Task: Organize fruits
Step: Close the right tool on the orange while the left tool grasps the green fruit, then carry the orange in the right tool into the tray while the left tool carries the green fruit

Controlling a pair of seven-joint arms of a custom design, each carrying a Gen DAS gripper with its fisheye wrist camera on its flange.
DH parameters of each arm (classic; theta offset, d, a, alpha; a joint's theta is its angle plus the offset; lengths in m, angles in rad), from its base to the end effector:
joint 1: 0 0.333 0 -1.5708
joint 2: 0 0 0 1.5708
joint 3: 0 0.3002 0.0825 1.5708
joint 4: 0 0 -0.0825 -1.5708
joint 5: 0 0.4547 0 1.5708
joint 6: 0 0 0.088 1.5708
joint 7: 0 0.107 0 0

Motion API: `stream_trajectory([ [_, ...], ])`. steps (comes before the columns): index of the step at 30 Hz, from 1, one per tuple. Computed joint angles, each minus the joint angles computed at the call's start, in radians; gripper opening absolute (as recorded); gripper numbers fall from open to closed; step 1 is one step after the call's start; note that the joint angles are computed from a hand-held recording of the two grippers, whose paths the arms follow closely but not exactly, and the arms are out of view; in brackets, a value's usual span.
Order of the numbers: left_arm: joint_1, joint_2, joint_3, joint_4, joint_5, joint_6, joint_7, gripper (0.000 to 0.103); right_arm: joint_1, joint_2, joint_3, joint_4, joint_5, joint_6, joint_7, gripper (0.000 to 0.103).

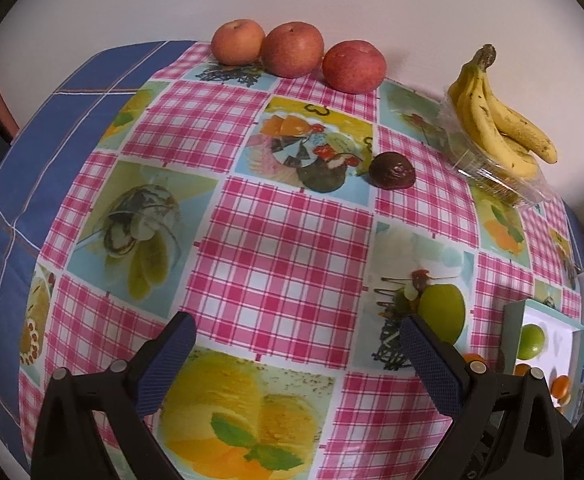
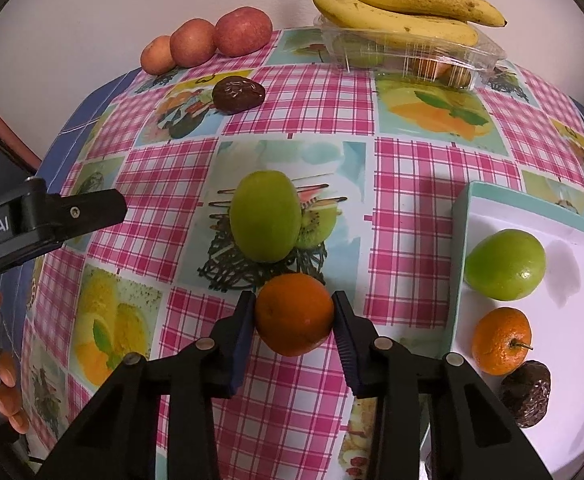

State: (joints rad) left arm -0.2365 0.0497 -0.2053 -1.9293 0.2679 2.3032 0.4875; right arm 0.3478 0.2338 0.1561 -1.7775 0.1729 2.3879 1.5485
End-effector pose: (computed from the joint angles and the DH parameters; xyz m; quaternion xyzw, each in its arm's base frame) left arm 0.6041 -0.2782 0.4519 -0.8429 0.5021 -0.1583 0.1112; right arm 0.6303 0.3423 0.4216 -0.8186 0.5360 -0.0224 0.2051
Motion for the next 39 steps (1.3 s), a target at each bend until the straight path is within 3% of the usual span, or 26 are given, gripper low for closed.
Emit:
stream_trajectory([
  [7,-0.008,0.006,-0.003,0.007,0.01,0.049,-0.034,0.102,-0.015,-0.024,-0.007,-0.016,0.021,0.024,-0.01,0.039],
  [13,-0.013,0.021,-0.002,0.005,-0.029,0.143,-0.045,0.1,-0.036,-0.058,-0.022,-0.034,0.042,0.069,-0.005,0.039],
  [17,-0.016,0.046,-0.004,0.005,-0.108,0.237,-0.013,0.091,-0.053,-0.077,-0.045,-0.04,0.029,0.09,0.046,0.039],
  [24,-0.052,0.132,-0.001,0.078,-0.138,0.27,0.049,0.072,-0.093,-0.095,-0.073,-0.048,0.014,0.121,0.126,0.039],
  [27,-0.068,0.173,0.005,0.121,-0.147,0.259,0.079,0.064,-0.109,-0.104,-0.075,-0.059,0.04,0.128,0.13,0.039],
  [32,-0.09,0.207,0.019,0.153,-0.152,0.228,0.088,0.062,-0.124,-0.105,-0.076,-0.063,0.066,0.125,0.123,0.039],
  [35,-0.1,0.215,0.028,0.16,-0.142,0.215,0.084,0.041,-0.127,-0.104,-0.075,-0.063,0.072,0.121,0.118,0.039],
  [39,-0.091,0.204,0.024,0.135,-0.177,0.248,0.095,0.041,-0.129,-0.098,-0.075,-0.058,0.076,0.118,0.116,0.039],
])
